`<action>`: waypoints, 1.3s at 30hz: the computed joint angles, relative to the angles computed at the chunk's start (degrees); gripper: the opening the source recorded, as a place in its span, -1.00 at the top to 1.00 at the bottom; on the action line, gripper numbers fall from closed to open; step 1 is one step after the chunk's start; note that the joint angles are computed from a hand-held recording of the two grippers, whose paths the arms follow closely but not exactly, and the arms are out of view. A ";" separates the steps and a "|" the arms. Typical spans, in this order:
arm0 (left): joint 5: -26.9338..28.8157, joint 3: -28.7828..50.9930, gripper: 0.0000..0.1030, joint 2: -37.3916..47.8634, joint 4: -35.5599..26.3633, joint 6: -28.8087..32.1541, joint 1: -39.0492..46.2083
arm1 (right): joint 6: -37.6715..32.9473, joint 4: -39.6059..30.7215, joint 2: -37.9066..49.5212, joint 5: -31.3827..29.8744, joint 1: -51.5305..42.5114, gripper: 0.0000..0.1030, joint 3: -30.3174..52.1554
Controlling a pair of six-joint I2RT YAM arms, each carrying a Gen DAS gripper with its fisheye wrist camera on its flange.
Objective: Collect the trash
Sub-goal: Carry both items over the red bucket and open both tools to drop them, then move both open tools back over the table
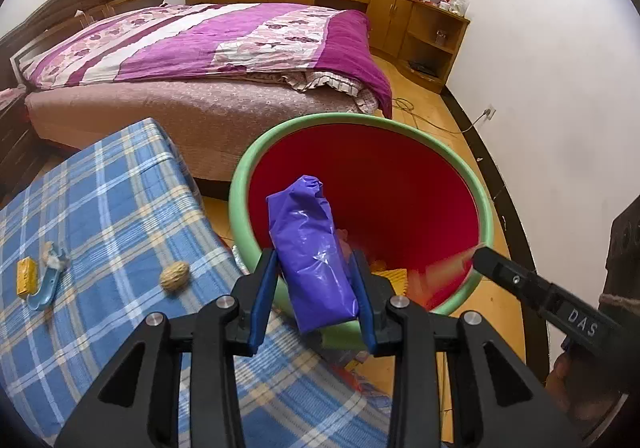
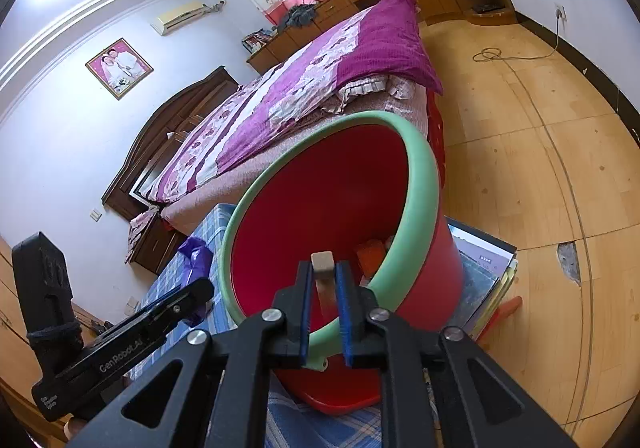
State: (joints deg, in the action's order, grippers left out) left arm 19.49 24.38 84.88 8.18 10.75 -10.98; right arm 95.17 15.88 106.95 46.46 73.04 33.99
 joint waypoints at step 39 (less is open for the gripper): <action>10.36 8.81 0.14 5.26 -7.49 13.09 32.87 | -9.38 -9.71 6.00 -2.79 -1.50 -0.24 17.81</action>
